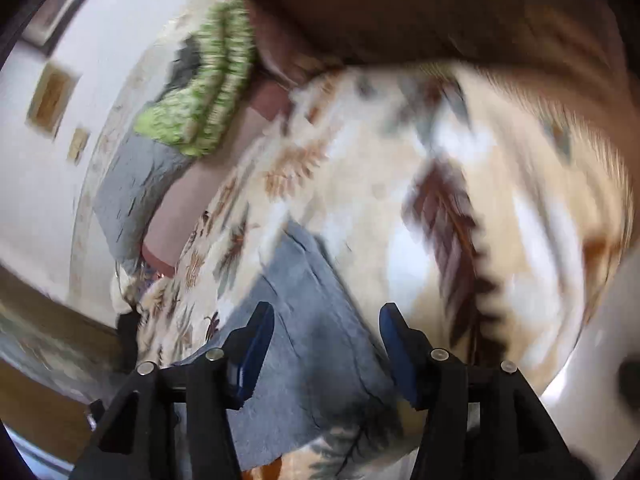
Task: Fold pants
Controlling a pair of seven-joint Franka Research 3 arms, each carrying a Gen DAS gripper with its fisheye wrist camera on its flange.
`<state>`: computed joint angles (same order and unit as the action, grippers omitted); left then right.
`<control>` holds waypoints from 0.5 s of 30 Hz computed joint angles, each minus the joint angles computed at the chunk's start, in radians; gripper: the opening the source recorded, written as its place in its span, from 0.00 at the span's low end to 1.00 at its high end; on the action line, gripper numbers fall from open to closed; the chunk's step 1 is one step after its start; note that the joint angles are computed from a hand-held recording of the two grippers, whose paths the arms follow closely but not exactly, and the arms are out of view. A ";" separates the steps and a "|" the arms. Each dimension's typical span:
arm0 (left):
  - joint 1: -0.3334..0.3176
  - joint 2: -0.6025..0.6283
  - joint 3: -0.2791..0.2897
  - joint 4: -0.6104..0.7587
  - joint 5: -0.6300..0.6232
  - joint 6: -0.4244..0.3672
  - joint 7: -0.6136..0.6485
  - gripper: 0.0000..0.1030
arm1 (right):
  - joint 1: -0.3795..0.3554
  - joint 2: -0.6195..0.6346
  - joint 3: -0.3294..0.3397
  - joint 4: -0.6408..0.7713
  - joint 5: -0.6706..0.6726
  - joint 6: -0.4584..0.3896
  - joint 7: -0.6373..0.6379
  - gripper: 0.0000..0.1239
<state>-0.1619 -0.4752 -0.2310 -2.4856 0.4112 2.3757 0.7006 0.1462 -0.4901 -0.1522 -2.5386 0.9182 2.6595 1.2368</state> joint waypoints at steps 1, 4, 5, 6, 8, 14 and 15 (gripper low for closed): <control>0.008 -0.049 0.008 -0.040 0.001 0.005 -0.022 1.00 | 0.046 0.023 -0.025 0.054 0.021 -0.051 -0.071 0.47; 0.012 -0.138 0.033 -0.116 -0.018 0.013 -0.026 1.00 | 0.131 0.133 -0.024 0.208 0.073 -0.231 -0.208 0.47; 0.007 -0.157 0.043 -0.135 -0.034 0.017 -0.021 1.00 | 0.145 0.174 -0.002 0.255 0.068 -0.271 -0.233 0.47; 0.003 -0.174 0.051 -0.152 -0.049 0.025 -0.014 1.00 | 0.156 0.210 0.025 0.293 0.063 -0.292 -0.257 0.47; -0.008 -0.184 0.066 -0.170 -0.078 0.041 0.012 1.00 | 0.186 0.314 0.098 0.402 0.035 -0.314 -0.307 0.47; -0.006 -0.210 0.056 -0.190 -0.092 0.063 0.058 1.00 | 0.217 0.552 0.247 0.646 -0.085 -0.328 -0.299 0.47; -0.004 -0.216 0.055 -0.195 -0.084 0.072 0.071 1.00 | 0.223 0.589 0.261 0.683 -0.122 -0.317 -0.288 0.47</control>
<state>-0.1657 -0.6913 -0.1760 -2.6804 0.3271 2.4480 0.7718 0.3695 0.0991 0.1085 -1.8558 0.7965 2.3421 0.9485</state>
